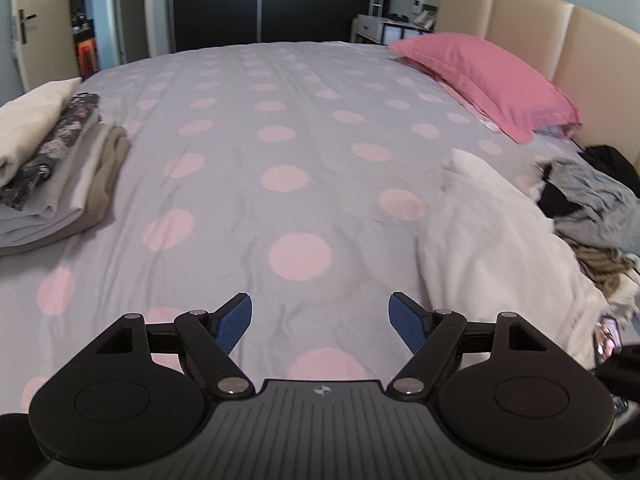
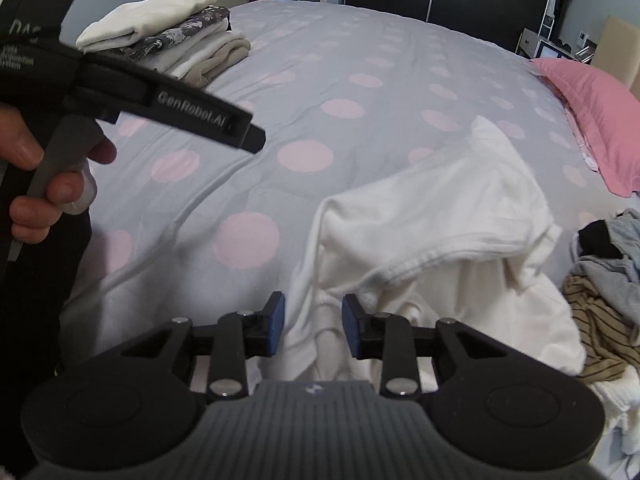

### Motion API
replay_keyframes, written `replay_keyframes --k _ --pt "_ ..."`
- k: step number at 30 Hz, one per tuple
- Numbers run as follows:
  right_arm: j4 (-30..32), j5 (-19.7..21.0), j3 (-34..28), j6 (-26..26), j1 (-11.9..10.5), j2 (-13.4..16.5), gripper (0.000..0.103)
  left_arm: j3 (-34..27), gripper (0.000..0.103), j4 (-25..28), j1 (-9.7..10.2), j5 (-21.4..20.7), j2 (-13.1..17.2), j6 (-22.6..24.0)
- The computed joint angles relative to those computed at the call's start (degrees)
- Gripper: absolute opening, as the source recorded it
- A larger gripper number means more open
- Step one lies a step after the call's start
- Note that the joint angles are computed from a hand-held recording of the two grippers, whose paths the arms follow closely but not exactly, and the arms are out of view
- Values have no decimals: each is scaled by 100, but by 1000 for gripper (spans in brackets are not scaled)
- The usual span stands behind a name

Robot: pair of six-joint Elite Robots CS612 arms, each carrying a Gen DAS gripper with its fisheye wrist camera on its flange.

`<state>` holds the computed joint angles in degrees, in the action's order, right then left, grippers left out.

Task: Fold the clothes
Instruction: 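Grasp the white shirt edge with the right gripper while the left gripper grasps another edge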

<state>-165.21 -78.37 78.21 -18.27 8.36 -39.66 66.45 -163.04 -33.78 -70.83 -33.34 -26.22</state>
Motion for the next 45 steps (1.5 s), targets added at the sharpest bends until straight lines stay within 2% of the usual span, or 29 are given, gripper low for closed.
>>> replay_keyframes --k 2,4,8,12,15,20,25,29,32,36,37,40,41,43,45 --pt "-140 -203 83 10 -15 -48 54 34 75 -75 -31 -85 -21 139" --pt "-297 -413 179 14 -32 -101 62 52 75 -126 -61 -201 -37 256" --pt "-226 -779 179 -41 -99 -150 63 14 75 -186 -111 -471 -31 412" --pt "-50 -1348 9 -300 -130 -70 63 -88 75 -208 -164 -779 16 740" --pt "144 -1279 -81 -356 -200 -36 63 -173 75 -140 -220 -888 67 1086" --pt "189 -835 -155 -508 -255 41 62 -268 75 7 -271 -1069 138 1408" --pt "-342 -810 -99 -1364 -178 95 61 -284 73 179 -241 -1098 141 1352" --pt "-949 -762 -32 -2555 -105 143 60 -192 73 262 -200 -1095 83 1200" --pt "-1158 -841 -63 -3433 -35 218 60 -120 73 335 -176 -1063 41 1097" --pt "-1398 -864 -104 -4414 28 311 50 -70 73 441 -149 -1029 13 972" --pt "-1451 -863 -114 -4606 39 328 44 -59 73 471 -141 -1024 7 944" --pt "-1581 -927 -151 -5092 70 383 14 -44 73 578 -122 -987 1 844" --pt "-1602 -949 -164 -5201 78 395 12 -32 73 585 -112 -995 -4 808" --pt "-1571 -977 -199 -5196 81 397 8 -6 73 596 -92 -1013 -14 738" --pt "-1529 -1010 -314 -4727 68 420 7 44 73 544 -80 -1038 -31 694"
